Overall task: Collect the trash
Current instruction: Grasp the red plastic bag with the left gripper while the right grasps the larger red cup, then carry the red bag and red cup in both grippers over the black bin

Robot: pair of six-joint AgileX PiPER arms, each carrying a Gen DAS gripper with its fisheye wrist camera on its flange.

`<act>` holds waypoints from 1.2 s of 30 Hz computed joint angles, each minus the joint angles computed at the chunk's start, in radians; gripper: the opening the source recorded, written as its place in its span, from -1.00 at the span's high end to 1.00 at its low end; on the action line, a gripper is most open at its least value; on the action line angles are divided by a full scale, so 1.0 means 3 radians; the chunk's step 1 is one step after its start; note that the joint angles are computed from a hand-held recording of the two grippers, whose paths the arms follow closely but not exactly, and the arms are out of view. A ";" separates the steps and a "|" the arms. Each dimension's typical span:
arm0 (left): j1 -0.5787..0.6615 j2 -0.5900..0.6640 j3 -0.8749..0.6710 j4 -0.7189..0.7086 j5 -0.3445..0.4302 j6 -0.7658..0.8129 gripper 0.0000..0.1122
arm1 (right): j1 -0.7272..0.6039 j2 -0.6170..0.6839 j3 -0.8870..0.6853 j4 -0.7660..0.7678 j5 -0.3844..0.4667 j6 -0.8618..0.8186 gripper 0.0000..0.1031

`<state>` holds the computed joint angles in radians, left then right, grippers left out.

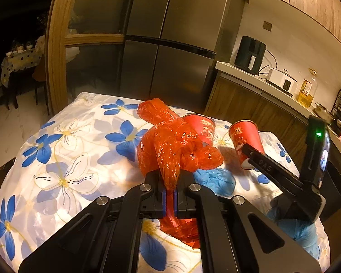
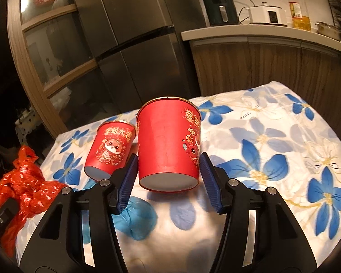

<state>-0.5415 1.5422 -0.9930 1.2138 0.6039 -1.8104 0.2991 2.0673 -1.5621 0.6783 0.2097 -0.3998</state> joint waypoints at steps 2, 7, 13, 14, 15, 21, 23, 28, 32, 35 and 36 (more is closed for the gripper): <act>-0.0045 0.0027 -0.0045 -0.0015 0.0028 0.0016 0.93 | -0.0053 -0.0095 0.0129 0.0352 -0.0021 -0.0339 -0.06; -0.0216 0.0130 -0.0223 -0.0028 0.0126 0.0064 0.93 | -0.0229 -0.0420 0.0573 0.1557 -0.0053 -0.1581 -0.06; -0.0435 0.0305 -0.0483 -0.0041 0.0198 0.0115 0.93 | -0.0491 -0.0750 0.0989 0.2553 0.0045 -0.2648 -0.06; -0.0476 0.0343 -0.0538 -0.0054 0.0220 0.0129 0.93 | -0.0525 -0.0785 0.1032 0.2638 0.0058 -0.2744 -0.06; -0.0528 0.0401 -0.0619 -0.0068 0.0237 0.0160 0.93 | -0.0587 -0.0836 0.1094 0.2734 0.0091 -0.2859 -0.06; -0.0746 0.0713 -0.1063 -0.0204 0.0310 0.0356 0.93 | -0.0958 -0.1079 0.1369 0.3076 0.0280 -0.3306 -0.06; -0.0830 0.0864 -0.1296 -0.0285 0.0350 0.0497 0.93 | -0.1096 -0.1141 0.1428 0.3114 0.0350 -0.3383 -0.06; -0.1003 0.1242 -0.1881 -0.0473 0.0410 0.0831 0.93 | -0.1505 -0.1291 0.1557 0.3171 0.0516 -0.3537 -0.06; -0.1117 0.1620 -0.2513 -0.0705 0.0492 0.1230 0.93 | -0.1858 -0.1353 0.1604 0.3156 0.0641 -0.3596 -0.06; -0.1185 0.1906 -0.3020 -0.0901 0.0563 0.1556 0.93 | -0.2068 -0.1351 0.1602 0.3140 0.0727 -0.3614 -0.06; -0.1206 0.1967 -0.3125 -0.0936 0.0580 0.1622 0.93 | -0.2165 -0.1345 0.1593 0.3128 0.0764 -0.3617 -0.06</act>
<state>-0.9034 2.1323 -1.9306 0.9331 0.7780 -1.3238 -0.3504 1.6638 -1.0843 1.6166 0.4388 -1.4849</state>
